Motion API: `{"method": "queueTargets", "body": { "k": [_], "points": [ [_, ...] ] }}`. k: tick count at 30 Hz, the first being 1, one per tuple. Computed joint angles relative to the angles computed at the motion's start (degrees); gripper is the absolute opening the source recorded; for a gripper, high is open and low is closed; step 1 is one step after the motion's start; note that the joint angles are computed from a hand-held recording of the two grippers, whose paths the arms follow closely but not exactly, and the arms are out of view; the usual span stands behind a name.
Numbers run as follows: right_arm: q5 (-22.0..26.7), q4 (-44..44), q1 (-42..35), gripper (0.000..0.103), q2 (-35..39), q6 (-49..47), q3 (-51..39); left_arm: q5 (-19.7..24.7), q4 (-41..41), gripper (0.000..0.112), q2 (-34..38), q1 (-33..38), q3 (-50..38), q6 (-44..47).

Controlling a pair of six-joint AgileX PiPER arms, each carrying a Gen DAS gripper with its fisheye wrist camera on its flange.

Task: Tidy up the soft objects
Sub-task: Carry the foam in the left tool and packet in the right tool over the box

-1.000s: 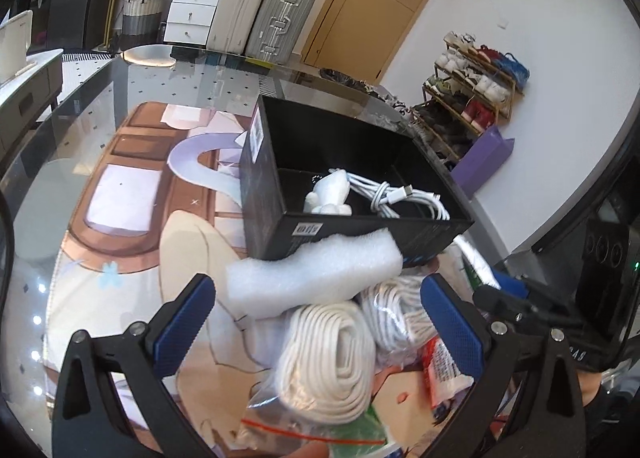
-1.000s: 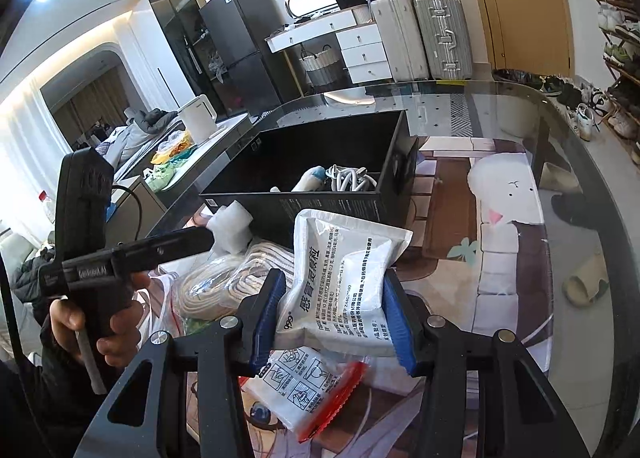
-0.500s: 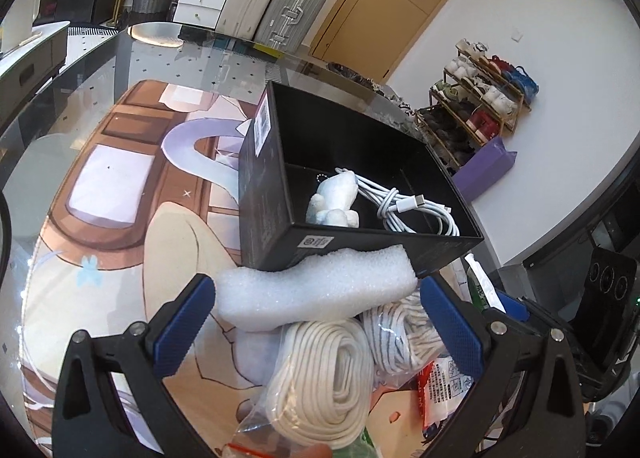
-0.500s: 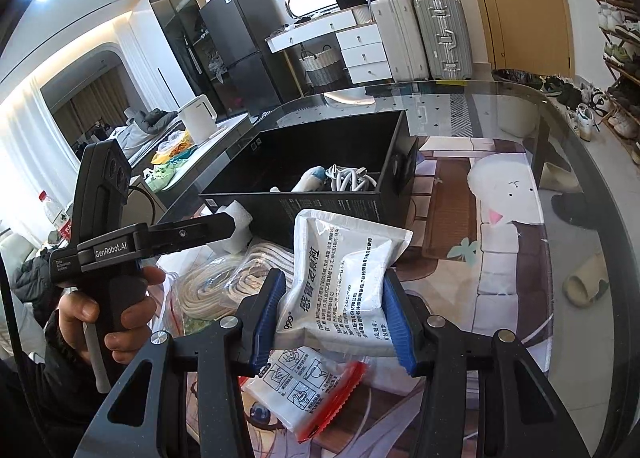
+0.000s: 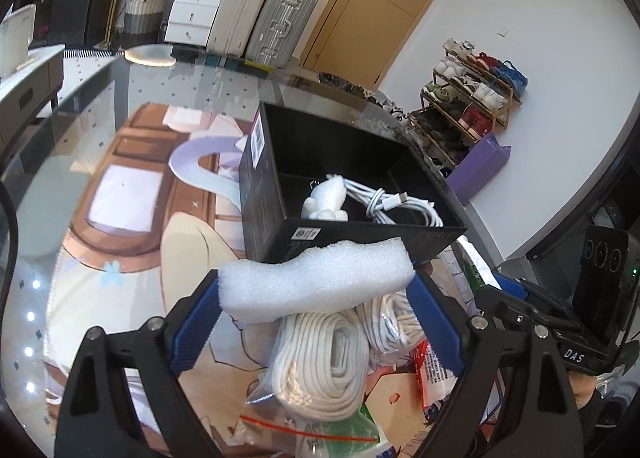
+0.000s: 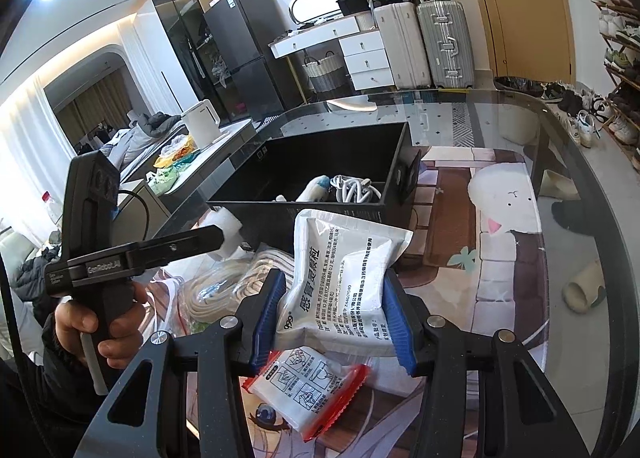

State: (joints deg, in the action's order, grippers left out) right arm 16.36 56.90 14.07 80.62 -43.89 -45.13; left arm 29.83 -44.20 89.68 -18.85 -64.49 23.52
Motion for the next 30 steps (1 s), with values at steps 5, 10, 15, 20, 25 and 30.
{"method": "queueTargets", "body": {
  "k": [5, 10, 15, 20, 25, 30],
  "points": [
    [-0.7, -1.8, 0.8, 0.049, -1.1, 1.5, -0.1, -0.2, -0.1, 0.090, -2.3, 0.4, 0.1, 0.9],
    [-0.8, -5.1, 1.2, 0.049, -2.0, 4.4, -1.0, -0.7, 3.9, 0.090, -3.7, -0.4, -1.1, -1.0],
    [-0.8, -11.0, 1.6, 0.049, -1.5, 9.3, -3.6, -2.5, 12.9, 0.090, -3.4, -3.3, -3.6, -7.0],
    [0.3, -15.6, 1.4, 0.049, -0.5, 12.5, -6.8, -3.7, 18.6, 0.091, -2.3, -5.0, -6.8, -10.0],
    [1.6, -17.8, 1.0, 0.049, 1.6, 13.9, -10.5, -3.2, 23.2, 0.091, 1.1, -6.3, -11.8, -12.5],
    [2.8, -18.0, 0.7, 0.049, 4.6, 13.6, -14.6, -2.2, 27.6, 0.091, 4.9, -6.9, -16.2, -15.5]
  ]
}}
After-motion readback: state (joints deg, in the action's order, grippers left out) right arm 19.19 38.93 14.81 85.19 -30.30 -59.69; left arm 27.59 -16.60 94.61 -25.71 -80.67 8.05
